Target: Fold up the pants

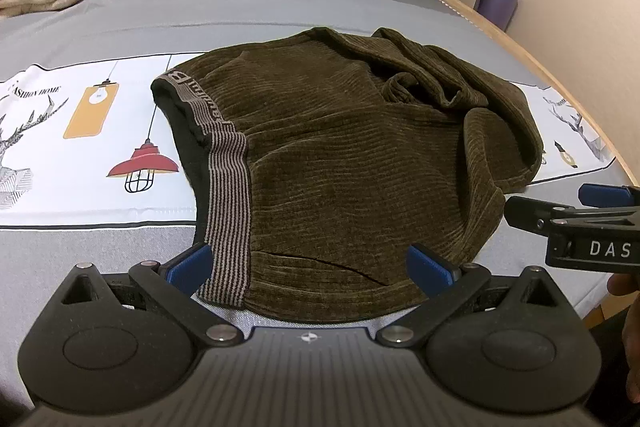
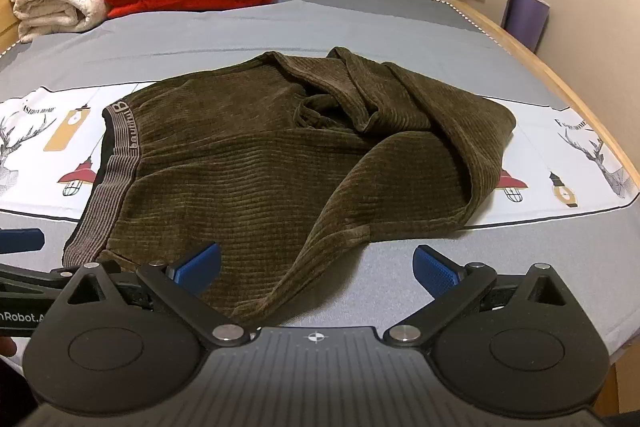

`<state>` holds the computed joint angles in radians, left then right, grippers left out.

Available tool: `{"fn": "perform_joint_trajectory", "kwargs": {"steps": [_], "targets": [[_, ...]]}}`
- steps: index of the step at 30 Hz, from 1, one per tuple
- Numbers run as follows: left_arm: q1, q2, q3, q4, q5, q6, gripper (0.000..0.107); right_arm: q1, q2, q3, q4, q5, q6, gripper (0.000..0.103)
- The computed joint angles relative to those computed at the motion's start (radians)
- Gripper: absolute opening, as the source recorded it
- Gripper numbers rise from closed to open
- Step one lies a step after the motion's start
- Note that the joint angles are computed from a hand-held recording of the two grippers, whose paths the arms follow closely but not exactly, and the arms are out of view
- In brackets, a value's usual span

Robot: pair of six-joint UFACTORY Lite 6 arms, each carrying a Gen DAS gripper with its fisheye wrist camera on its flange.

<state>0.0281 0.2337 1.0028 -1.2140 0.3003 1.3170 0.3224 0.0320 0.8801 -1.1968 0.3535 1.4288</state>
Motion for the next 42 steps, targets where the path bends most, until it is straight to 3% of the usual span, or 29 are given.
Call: {"fn": "perform_joint_trajectory", "kwargs": {"steps": [20, 26, 30, 31, 32, 33, 34, 35, 36, 37, 42], "targets": [[-0.004, 0.016, 0.010, 0.033, -0.002, -0.031, 0.103, 0.010, -0.005, -0.005, -0.035, 0.008, 0.033, 0.102], [-0.014, 0.039, 0.016, 0.109, -0.040, -0.100, 0.103, 0.010, -0.015, -0.010, -0.067, 0.013, 0.062, 0.101], [0.006, 0.059, 0.027, 0.121, -0.049, -0.104, 0.101, 0.013, -0.023, -0.015, -0.121, 0.029, 0.115, 0.094], [0.013, 0.063, 0.031, 0.115, -0.053, -0.085, 0.089, 0.014, -0.023, -0.014, -0.127, 0.037, 0.121, 0.090], [0.023, 0.073, 0.042, 0.134, -0.045, -0.088, 0.067, 0.011, -0.023, -0.012, -0.124, 0.043, 0.122, 0.087], [0.038, 0.094, 0.069, 0.188, -0.014, -0.125, 0.056, 0.004, -0.027, -0.012, -0.117, 0.037, 0.121, 0.079], [0.060, 0.116, 0.096, 0.210, 0.026, -0.142, 0.037, -0.008, -0.033, -0.012, -0.099, 0.021, 0.113, 0.069], [0.090, 0.138, 0.124, 0.204, 0.073, -0.143, 0.027, -0.022, -0.040, -0.012, -0.075, 0.002, 0.099, 0.063], [0.114, 0.154, 0.152, 0.216, 0.109, -0.162, 0.027, -0.036, -0.046, -0.012, -0.053, -0.020, 0.083, 0.053], [0.131, 0.172, 0.188, 0.254, 0.142, -0.199, 0.027, -0.049, -0.051, -0.012, -0.028, -0.038, 0.064, 0.050], [0.213, 0.321, 0.495, 0.409, 0.363, -0.239, 0.027, -0.108, -0.075, -0.009, 0.071, -0.110, -0.017, 0.050]]}}
